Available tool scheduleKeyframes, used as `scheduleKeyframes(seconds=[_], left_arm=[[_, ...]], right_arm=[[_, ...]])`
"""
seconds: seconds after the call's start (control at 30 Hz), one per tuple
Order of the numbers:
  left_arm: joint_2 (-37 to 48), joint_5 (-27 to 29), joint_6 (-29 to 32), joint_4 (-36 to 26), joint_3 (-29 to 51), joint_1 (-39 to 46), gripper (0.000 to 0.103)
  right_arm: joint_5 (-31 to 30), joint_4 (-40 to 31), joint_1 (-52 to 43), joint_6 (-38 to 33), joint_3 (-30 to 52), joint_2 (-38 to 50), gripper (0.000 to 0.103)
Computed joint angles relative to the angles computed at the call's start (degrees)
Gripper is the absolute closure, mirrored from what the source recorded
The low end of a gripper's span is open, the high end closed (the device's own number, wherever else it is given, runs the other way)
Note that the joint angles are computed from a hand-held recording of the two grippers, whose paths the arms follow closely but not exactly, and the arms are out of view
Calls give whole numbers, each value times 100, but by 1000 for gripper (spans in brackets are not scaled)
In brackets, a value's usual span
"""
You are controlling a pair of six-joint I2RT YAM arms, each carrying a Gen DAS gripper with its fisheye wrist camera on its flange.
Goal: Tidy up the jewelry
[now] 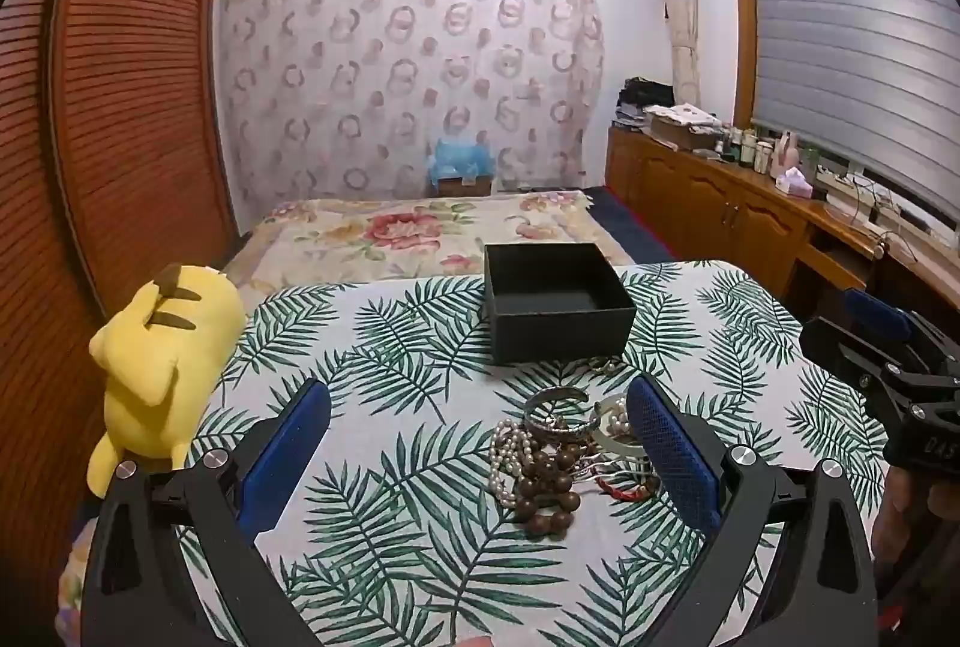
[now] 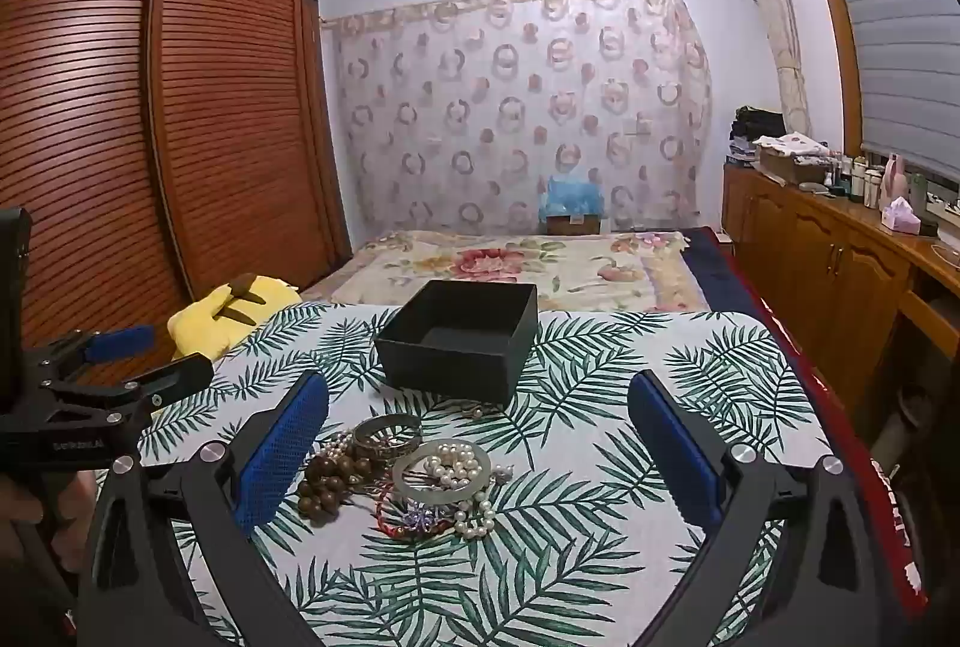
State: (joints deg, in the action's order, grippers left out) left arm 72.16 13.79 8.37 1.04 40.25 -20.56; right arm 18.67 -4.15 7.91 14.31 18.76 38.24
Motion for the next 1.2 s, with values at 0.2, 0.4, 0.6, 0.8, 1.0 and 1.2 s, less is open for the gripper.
scheduleKeyframes(seconds=[0.2, 0.4, 0.6, 0.8, 1.0, 1.2], left_arm=[[-47, 24, 3, -11, -23, -8, 8], [-121, 24, -46, -97, 27, -5, 8], [-176, 63, -56, -18, -50, 18, 8], [-238, 71, -66, -49, -50, 18, 8], [-269, 81, -63, -48, -62, 30, 8], [-311, 95, -60, -93, -53, 45, 8]], right_arm=[[41, 18, 22, 12, 12, 54, 2], [9, -17, 22, 26, 15, 33, 2], [47, -49, 70, 44, 37, 21, 2], [62, -45, 89, 50, 34, 13, 2], [77, -24, 102, 48, 25, 19, 2], [74, -21, 104, 52, 22, 14, 2]])
